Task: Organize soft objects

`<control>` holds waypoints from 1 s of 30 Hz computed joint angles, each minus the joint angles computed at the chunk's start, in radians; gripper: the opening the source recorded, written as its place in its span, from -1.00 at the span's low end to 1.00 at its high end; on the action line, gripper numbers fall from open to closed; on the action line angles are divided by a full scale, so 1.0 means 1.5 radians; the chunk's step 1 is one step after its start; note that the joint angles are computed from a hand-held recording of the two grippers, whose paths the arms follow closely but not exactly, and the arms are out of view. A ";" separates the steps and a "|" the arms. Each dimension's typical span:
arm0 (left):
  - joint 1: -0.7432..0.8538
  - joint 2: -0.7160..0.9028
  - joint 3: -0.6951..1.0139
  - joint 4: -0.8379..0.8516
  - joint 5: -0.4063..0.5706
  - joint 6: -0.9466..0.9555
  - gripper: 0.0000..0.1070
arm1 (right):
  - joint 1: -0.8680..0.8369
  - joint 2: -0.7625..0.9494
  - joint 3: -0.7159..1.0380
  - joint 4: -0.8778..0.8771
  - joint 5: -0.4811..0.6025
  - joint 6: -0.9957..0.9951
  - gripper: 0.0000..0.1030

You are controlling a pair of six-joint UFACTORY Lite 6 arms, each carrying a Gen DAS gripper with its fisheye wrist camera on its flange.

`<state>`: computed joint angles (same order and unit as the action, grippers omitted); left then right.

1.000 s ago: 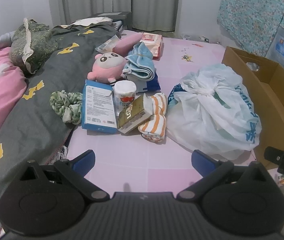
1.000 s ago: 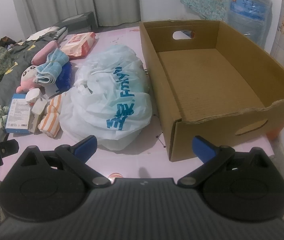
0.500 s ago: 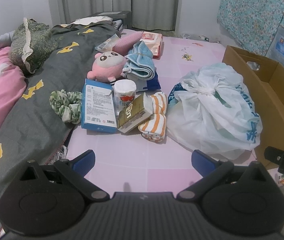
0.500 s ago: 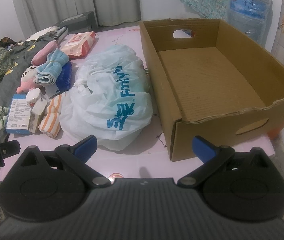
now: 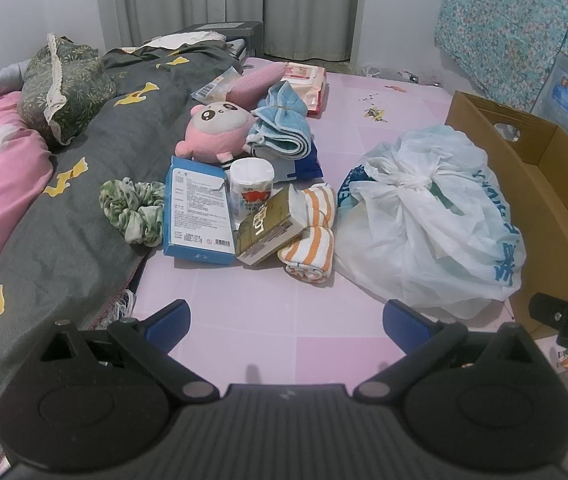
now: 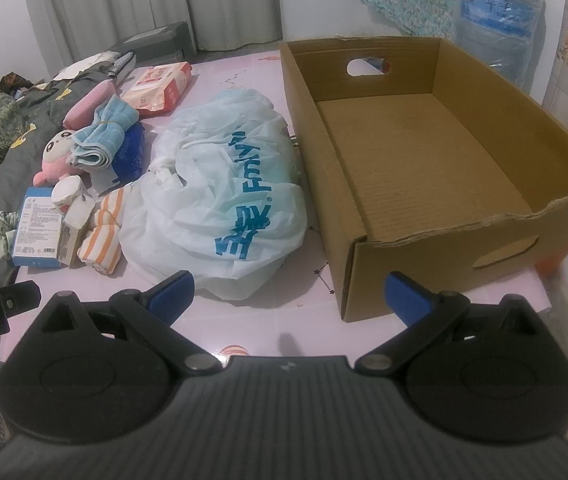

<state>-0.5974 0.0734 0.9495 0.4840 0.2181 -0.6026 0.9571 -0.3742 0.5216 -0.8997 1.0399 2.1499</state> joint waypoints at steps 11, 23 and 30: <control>0.009 0.005 -0.011 -0.003 -0.012 0.007 0.92 | 0.000 0.003 0.001 0.000 -0.005 0.002 0.98; 0.087 0.017 0.056 -0.180 0.004 0.238 0.92 | 0.004 0.001 0.078 -0.067 0.013 -0.076 0.98; 0.167 0.092 0.203 -0.361 0.055 0.462 0.92 | -0.157 0.016 0.178 -0.099 -0.177 -0.246 0.98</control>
